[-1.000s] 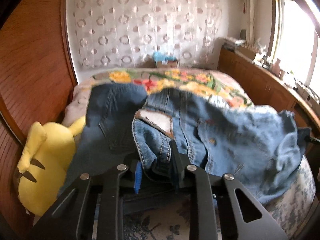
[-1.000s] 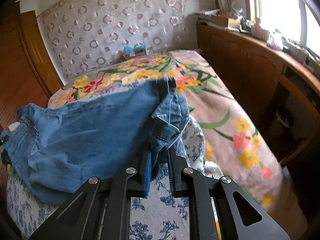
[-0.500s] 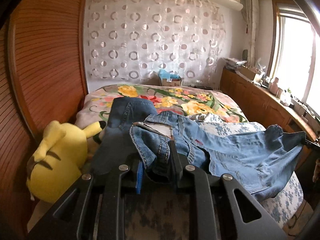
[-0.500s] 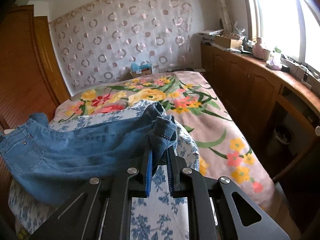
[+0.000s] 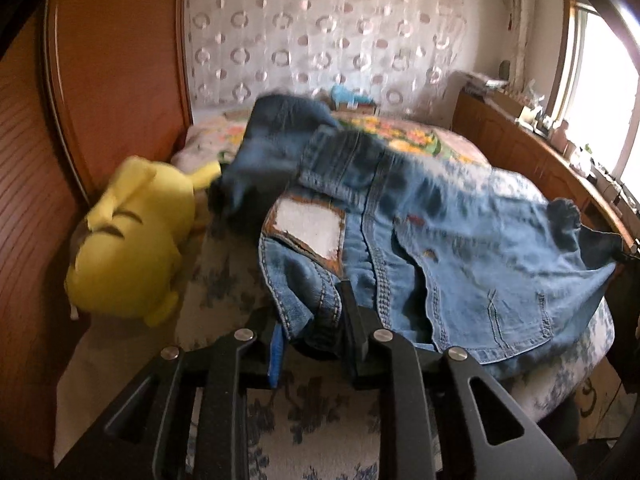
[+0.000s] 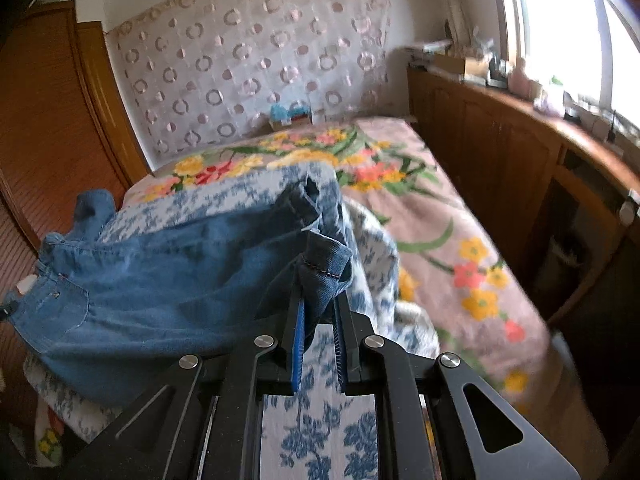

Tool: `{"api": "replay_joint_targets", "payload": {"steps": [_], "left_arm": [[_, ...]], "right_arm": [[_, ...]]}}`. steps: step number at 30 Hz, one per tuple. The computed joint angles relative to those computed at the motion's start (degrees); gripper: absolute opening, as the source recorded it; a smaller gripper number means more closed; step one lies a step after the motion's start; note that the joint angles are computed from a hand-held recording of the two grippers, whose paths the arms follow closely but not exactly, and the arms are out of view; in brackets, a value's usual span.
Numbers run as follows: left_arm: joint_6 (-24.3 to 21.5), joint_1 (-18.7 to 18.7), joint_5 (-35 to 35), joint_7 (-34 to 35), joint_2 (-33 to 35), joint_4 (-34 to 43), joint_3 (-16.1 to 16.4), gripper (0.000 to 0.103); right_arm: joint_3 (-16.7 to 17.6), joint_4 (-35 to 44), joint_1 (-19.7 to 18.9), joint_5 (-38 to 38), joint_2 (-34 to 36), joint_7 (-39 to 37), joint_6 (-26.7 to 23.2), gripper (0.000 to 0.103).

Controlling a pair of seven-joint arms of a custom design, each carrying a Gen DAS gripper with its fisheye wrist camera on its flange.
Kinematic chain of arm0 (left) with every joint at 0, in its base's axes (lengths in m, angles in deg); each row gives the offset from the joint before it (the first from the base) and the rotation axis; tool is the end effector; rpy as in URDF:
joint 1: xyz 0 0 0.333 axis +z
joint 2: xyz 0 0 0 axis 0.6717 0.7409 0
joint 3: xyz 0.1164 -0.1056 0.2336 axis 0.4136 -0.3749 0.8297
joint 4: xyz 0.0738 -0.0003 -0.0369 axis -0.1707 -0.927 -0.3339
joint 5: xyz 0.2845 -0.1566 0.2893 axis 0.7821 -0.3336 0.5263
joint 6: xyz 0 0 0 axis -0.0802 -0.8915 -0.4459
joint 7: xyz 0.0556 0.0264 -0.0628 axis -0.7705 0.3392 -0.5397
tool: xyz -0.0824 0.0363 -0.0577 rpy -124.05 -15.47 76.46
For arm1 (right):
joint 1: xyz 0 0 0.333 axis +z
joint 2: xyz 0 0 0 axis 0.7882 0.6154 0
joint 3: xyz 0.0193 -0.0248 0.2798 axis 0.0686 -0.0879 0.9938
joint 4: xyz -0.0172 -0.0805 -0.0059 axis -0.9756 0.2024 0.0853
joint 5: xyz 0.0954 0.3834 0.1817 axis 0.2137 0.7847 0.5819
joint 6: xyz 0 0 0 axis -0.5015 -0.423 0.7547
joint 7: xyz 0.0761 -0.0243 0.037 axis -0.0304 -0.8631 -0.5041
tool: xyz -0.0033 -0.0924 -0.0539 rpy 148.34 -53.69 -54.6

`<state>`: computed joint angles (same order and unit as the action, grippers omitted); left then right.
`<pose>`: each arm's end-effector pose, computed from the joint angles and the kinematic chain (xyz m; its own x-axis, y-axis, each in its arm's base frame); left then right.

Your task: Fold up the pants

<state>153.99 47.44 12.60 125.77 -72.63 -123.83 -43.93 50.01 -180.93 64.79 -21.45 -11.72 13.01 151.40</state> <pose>0.4505 -0.0279 0.4891 0.3562 -0.9313 0.0763 -0.6394 -0.3024 -0.7069 0.5984 0.1006 0.4776 0.3314 -0.9319 -0.1477 -0.6369 -0.1055 -0.7637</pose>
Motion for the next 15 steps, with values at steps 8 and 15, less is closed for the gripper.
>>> {"api": "replay_joint_targets", "payload": {"steps": [8,15], "left_arm": [[-1.00,-1.38,-2.00,3.14,0.07,0.22,1.66,0.034],[-0.20,-1.14,-2.63,4.87,-2.70,-2.02,2.22,0.048]], "right_arm": [[0.53,4.71,-1.79,-8.23,4.06,8.00,-3.59,0.020],[1.05,1.88,-1.78,-11.69,1.71,11.45,-1.85,0.026]]}}
